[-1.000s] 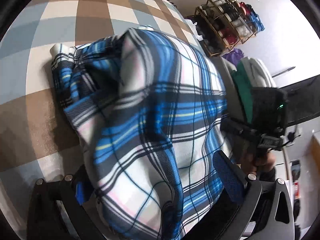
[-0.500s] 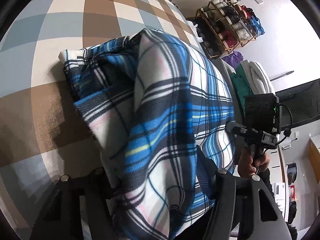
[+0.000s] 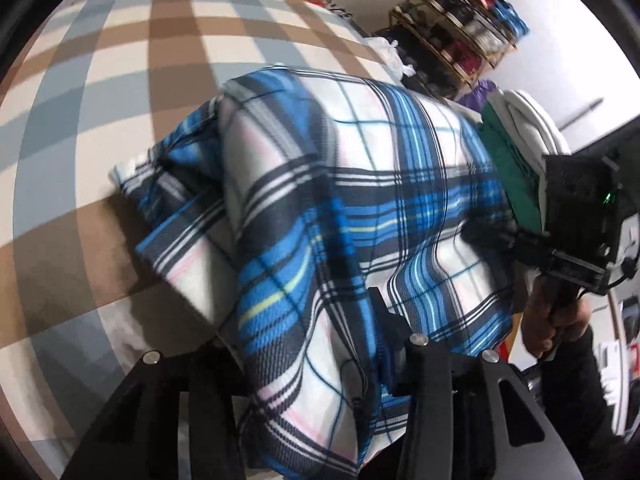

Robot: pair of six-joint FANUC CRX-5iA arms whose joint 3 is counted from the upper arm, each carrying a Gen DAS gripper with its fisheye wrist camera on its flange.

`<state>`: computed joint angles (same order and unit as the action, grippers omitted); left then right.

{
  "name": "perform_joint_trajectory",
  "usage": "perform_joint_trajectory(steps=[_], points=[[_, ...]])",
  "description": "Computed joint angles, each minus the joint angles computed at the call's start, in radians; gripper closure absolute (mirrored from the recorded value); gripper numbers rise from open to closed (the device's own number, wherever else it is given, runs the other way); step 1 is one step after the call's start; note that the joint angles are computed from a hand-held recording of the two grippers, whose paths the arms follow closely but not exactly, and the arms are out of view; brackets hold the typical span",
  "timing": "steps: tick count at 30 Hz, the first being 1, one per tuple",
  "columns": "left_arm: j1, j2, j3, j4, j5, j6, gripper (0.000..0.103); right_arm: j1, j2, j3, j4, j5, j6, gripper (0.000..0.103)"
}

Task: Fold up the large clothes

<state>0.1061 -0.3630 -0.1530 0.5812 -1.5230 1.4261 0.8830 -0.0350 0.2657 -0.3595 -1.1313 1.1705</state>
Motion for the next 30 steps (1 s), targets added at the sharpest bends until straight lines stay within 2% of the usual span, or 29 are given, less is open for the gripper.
perform_joint_trajectory(steps=[3,11,15,18,23,26,30], points=[[0.000,0.001,-0.007,0.014,0.004,-0.007,0.066,0.003,-0.034,-0.031,0.003,0.046,-0.028,0.077],[0.081,-0.045,-0.066,0.117,0.024,-0.061,0.067,-0.026,-0.058,-0.023,-0.023,0.063,-0.061,0.078],[0.071,-0.048,-0.047,0.200,0.077,-0.073,0.067,-0.014,-0.084,0.014,0.025,0.065,-0.093,0.078],[0.026,-0.025,-0.001,0.253,0.116,-0.072,0.068,-0.017,-0.110,0.050,0.063,0.046,-0.127,0.078],[-0.146,0.096,0.271,0.176,0.134,0.009,0.068,-0.054,-0.153,0.144,0.113,-0.048,-0.180,0.078],[-0.245,0.196,0.437,0.180,0.150,0.060,0.068,-0.121,-0.166,0.241,0.103,-0.134,-0.189,0.078],[-0.381,0.400,0.746,0.140,0.122,0.165,0.068,-0.260,-0.124,0.462,0.077,-0.330,-0.176,0.078]])
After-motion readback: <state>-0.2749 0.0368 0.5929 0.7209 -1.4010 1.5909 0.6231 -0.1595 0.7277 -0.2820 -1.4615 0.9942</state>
